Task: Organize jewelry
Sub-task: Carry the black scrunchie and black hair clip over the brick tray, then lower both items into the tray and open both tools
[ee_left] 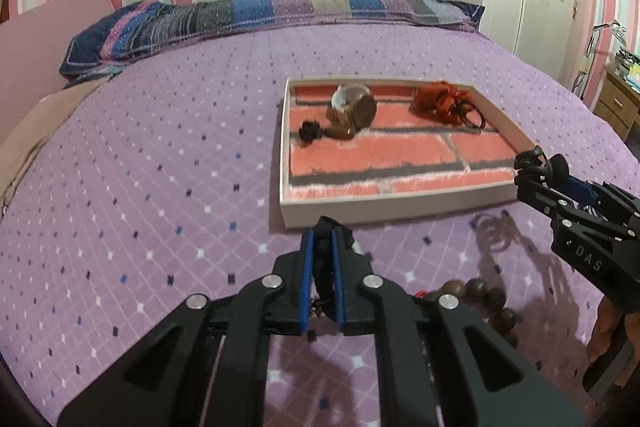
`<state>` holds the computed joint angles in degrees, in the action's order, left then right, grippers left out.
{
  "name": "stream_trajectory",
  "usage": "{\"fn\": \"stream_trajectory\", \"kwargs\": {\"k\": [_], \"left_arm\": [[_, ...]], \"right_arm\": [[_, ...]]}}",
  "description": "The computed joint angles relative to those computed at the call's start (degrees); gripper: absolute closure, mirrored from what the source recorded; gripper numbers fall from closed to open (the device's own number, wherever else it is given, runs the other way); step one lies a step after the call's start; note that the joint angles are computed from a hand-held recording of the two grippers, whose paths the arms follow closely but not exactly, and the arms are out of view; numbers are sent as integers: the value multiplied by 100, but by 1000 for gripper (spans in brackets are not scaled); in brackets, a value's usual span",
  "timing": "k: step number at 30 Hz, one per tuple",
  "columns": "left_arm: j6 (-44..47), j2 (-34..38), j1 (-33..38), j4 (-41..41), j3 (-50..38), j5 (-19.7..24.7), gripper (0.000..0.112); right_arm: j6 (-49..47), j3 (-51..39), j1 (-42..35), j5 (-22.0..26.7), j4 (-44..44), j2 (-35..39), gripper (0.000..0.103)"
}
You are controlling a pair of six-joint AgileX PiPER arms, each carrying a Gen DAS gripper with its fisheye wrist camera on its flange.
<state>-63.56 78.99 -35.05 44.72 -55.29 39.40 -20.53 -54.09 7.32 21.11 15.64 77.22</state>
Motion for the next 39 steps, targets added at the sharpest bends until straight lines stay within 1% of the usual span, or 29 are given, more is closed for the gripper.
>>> {"fn": "stream_trajectory", "kwargs": {"k": [5, 11, 14, 18, 21, 26, 30, 33, 36, 39], "left_arm": [[160, 182, -51, -16, -525, 250, 102], [709, 552, 175, -352, -1424, 299, 102], [975, 842, 285, -541, -1911, 297, 102], [1549, 1400, 569, -1138, -2574, 178, 102], [2123, 1995, 862, -1733, -3135, 161, 102], [2575, 2770, 1182, -2183, -3777, 244, 102], [2636, 3222, 1378, -2176, -4158, 390, 102], [2679, 3519, 1562, -2192, -4448, 528, 102], [2715, 3726, 1656, -2150, -4689, 662, 102], [2773, 3882, 1683, -2085, -4890, 808, 102]], "right_arm": [[-778, -435, -424, 287, 715, 98, 58], [-1072, -1291, -772, 653, 878, 568, 58], [-909, -1684, -808, 726, 670, 969, 58], [-651, -2182, -814, 757, 307, 1519, 58], [-258, -2794, -793, 936, -87, 2076, 58], [168, -3691, -686, 1289, -512, 2881, 58], [455, -4355, -599, 1606, -783, 3399, 58], [603, -4717, -570, 1852, -856, 3654, 58], [815, -5098, -515, 2037, -1152, 3936, 58], [949, -5486, -530, 2287, -1228, 4209, 58]]}}
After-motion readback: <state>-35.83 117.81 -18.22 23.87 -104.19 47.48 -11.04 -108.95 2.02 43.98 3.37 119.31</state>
